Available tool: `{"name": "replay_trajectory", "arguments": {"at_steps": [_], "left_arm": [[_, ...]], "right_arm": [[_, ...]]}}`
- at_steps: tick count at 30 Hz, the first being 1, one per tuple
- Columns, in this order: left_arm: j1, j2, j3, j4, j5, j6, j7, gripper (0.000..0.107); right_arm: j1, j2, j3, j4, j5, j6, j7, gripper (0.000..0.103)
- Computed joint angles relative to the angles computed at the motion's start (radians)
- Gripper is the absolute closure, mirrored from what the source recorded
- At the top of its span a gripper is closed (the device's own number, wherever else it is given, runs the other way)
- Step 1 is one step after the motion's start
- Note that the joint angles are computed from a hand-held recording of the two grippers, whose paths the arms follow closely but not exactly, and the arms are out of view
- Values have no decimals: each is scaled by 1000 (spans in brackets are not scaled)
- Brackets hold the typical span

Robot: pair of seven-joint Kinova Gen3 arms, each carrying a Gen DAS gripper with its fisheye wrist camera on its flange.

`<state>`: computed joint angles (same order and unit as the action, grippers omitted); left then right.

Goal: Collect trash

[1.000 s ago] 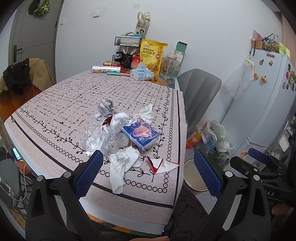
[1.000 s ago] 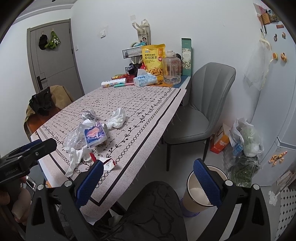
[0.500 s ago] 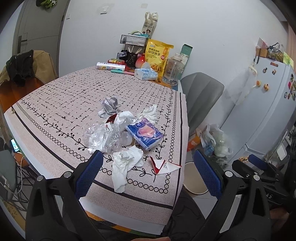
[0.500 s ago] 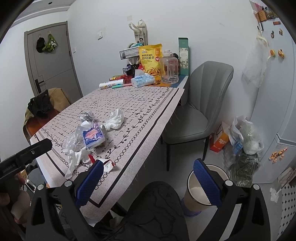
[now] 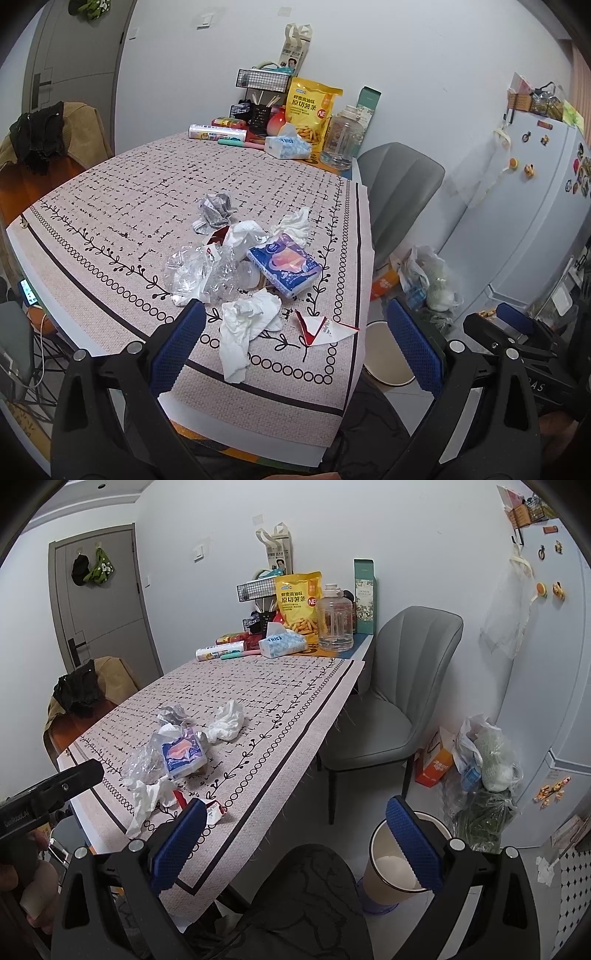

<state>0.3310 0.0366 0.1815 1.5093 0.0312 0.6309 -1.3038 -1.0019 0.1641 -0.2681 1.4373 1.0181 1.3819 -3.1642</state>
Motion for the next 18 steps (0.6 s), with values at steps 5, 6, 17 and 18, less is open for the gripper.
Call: {"name": "replay_trajectory", "arguments": {"at_steps": [5, 6, 17, 18], "left_arm": [[1, 2, 1, -1, 1, 1, -3, 10], [2, 2, 1, -1, 0, 2, -3, 10], [-9, 2, -5, 8, 36, -8, -45, 10], [-13, -2, -7, 14, 41, -14, -52, 10]], "right_arm": [[1, -2, 0, 4, -2, -2, -5, 8], [1, -2, 0, 5, -2, -1, -7, 8], [13, -3, -3, 8, -6, -30, 24, 8], [17, -4, -3, 7, -8, -47, 48, 8]]}}
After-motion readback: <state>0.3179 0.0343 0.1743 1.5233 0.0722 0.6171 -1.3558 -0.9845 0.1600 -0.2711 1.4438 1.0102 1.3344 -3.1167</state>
